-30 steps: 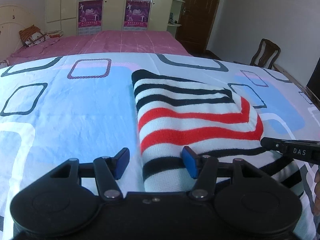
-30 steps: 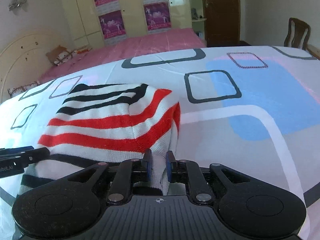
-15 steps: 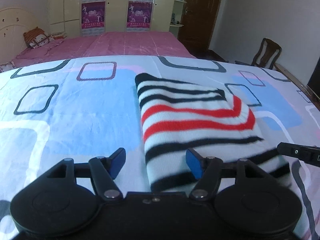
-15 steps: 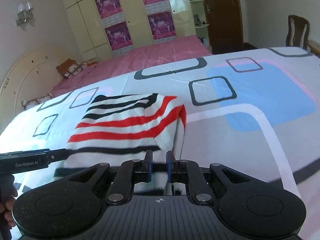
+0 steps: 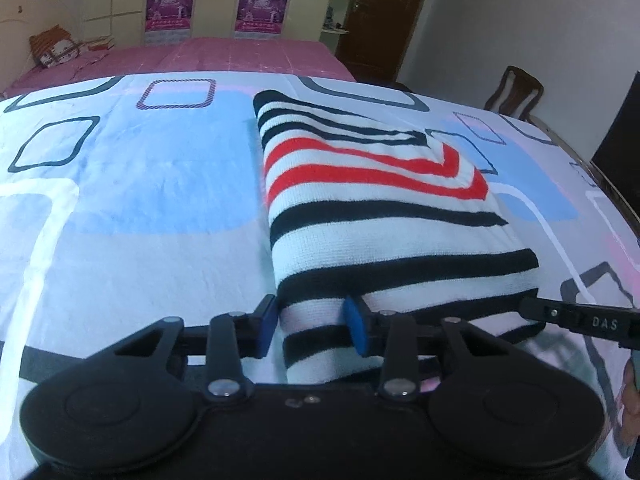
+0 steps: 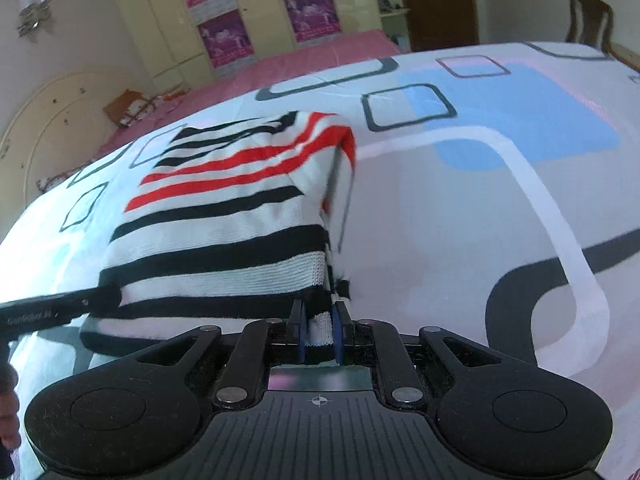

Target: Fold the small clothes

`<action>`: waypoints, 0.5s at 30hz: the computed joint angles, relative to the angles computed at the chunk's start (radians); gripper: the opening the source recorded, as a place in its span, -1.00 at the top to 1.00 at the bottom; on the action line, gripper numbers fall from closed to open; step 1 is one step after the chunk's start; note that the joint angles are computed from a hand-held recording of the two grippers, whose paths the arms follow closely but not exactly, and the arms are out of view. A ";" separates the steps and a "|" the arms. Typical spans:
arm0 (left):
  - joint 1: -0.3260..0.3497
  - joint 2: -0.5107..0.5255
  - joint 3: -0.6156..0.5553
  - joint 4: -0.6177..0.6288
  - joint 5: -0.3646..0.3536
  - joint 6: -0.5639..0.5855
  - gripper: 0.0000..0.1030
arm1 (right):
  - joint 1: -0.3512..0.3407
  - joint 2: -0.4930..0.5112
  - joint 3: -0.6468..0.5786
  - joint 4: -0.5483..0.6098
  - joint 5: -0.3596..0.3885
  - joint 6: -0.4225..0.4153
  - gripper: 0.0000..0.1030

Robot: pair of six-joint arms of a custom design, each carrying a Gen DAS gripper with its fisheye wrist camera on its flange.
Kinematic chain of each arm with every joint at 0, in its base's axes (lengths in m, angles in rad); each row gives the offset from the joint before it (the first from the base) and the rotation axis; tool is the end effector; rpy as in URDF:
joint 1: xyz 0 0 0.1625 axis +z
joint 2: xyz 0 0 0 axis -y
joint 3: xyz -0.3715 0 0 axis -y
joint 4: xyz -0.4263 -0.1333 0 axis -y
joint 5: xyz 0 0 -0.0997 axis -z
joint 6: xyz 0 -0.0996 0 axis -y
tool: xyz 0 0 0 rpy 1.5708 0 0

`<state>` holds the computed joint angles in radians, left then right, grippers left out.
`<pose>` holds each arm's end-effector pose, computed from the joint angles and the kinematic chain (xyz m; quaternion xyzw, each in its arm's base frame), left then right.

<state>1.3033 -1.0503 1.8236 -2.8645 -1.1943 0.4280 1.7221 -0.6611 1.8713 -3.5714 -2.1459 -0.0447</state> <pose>-0.0006 -0.6452 0.1562 0.2782 0.9089 -0.2374 0.2005 0.1646 -0.5547 0.0038 -0.0221 -0.8915 0.3826 0.2417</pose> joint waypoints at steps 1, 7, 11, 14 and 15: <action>0.005 0.001 -0.003 0.006 -0.007 -0.004 0.27 | -0.009 0.001 0.004 -0.006 0.014 0.020 0.76; 0.002 -0.013 -0.024 0.061 -0.012 -0.009 -0.01 | 0.014 -0.016 0.005 0.024 -0.015 0.037 0.74; 0.010 -0.033 -0.036 0.064 -0.046 -0.032 -0.46 | 0.064 0.003 -0.010 -0.049 -0.093 0.016 -0.54; 0.014 -0.028 -0.073 0.108 -0.069 -0.043 -0.59 | 0.095 0.019 -0.033 -0.081 -0.132 -0.020 -0.54; 0.017 -0.021 -0.090 0.127 -0.080 -0.051 -0.59 | 0.099 0.023 -0.042 -0.079 -0.136 -0.023 -0.54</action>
